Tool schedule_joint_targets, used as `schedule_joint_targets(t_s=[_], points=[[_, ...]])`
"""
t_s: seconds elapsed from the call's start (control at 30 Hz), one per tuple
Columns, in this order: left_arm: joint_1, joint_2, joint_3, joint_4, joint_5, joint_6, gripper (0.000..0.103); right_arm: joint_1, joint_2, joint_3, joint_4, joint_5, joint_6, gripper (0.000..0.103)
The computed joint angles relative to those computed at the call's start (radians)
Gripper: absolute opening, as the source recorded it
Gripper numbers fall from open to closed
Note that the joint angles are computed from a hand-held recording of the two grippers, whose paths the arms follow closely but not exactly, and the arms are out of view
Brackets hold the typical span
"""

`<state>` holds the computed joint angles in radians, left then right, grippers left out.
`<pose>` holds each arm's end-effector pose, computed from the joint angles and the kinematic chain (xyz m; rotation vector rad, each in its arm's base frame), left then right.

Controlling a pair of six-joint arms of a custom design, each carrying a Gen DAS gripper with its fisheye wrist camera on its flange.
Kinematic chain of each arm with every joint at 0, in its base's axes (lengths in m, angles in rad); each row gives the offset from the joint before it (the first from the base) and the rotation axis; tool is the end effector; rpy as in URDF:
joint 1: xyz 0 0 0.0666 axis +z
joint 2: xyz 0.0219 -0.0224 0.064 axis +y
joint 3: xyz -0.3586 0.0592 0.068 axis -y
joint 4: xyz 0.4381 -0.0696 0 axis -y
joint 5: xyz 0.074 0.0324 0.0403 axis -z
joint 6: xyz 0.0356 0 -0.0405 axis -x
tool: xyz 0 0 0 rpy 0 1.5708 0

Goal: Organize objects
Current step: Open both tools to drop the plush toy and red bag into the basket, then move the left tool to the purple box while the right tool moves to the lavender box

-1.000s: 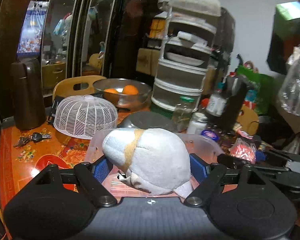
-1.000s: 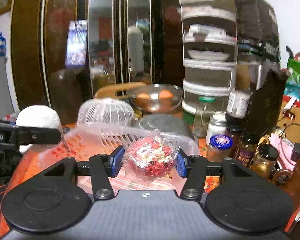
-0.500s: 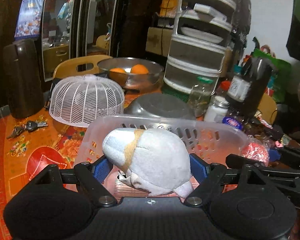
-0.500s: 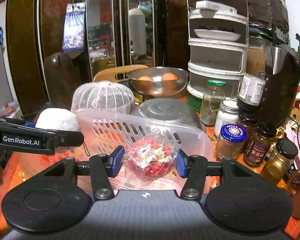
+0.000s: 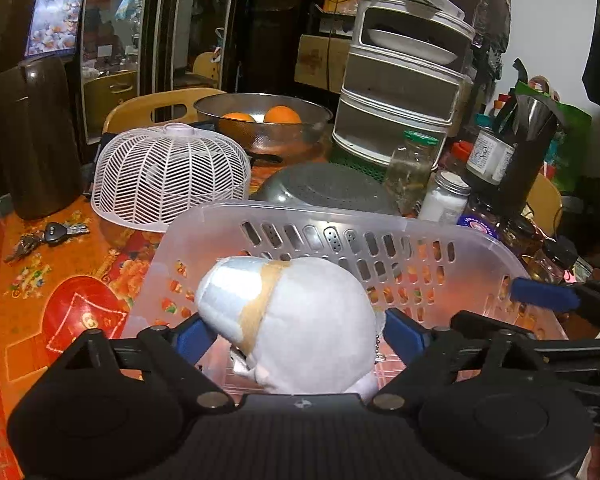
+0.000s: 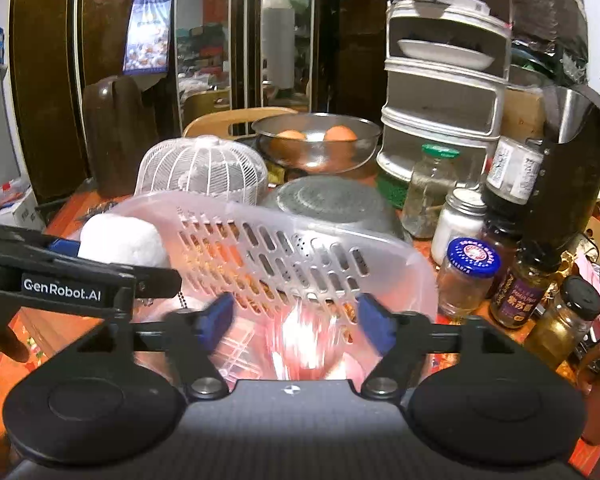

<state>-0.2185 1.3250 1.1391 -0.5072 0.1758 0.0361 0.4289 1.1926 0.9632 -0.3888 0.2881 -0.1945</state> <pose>0.5012 -0.1181 0.3442 0.3004 2.2529 -0.3338 0.4294 0.1848 0.3265 -0.0918 2.1584 0.0434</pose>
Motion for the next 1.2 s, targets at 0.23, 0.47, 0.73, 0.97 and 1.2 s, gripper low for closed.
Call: schedule_joint_targets(t_s=[0.23,0.47,0.73,0.97,1.2], points=[[-0.002,-0.084,-0.072,0.107,-0.007,0.011,0.103,0.004,-0.066,-0.050,0.056,0.023,-0.002,0.097],[0.007,-0.187,-0.145,0.142,0.020,0.015,0.103,0.014,-0.166,-0.117,0.095,0.056,-0.016,0.101],[0.051,-0.466,-0.445,0.200,0.183,0.028,0.103,0.087,-0.437,-0.368,0.172,0.137,-0.076,0.103],[-0.012,-0.436,-0.542,0.136,0.187,-0.050,0.103,0.193,-0.530,-0.568,0.227,0.272,-0.241,0.103],[-0.051,-0.430,-0.563,0.131,0.148,-0.085,0.103,0.242,-0.632,-0.664,0.189,0.325,-0.338,0.103]])
